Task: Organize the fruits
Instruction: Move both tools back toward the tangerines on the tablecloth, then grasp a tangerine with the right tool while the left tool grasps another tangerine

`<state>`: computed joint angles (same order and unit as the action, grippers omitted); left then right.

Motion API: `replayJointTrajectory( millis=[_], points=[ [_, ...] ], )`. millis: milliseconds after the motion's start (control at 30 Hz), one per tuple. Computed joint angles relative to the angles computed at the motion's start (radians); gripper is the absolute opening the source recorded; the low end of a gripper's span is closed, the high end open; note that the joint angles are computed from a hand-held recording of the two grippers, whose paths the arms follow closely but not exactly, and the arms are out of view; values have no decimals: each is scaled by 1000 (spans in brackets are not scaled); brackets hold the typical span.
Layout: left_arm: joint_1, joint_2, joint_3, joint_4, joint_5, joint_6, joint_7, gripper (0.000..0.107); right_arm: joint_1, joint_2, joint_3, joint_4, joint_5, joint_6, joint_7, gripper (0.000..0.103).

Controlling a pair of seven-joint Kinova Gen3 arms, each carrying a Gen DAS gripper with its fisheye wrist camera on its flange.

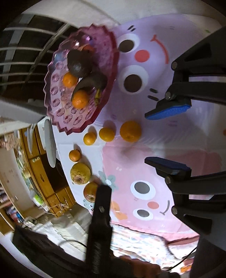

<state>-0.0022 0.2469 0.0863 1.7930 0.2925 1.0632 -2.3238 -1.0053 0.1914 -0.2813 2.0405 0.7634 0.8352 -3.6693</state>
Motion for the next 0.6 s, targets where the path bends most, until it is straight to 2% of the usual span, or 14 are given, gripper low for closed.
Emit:
replayJointTrajectory(
  millis=[133,233,333,467,533,600],
  points=[
    [48,80,14,-23,-22,-22,69,77,6,24,14,33,72,-44,8,45],
    [65,126,26,-33,-28,-38,96,77,16,34,31,71,133,-123,-7,45],
    [83,169,37,-46,-34,-50,121,72,24,41,53,110,207,-206,-41,45],
    [98,204,55,-48,-30,-76,135,68,36,58,66,124,264,-253,-51,45],
    [104,215,63,-43,-25,-93,135,68,14,62,80,134,318,-241,-96,45],
    [119,226,65,-42,-31,-115,148,60,14,62,79,147,366,-242,-127,45]
  ],
)
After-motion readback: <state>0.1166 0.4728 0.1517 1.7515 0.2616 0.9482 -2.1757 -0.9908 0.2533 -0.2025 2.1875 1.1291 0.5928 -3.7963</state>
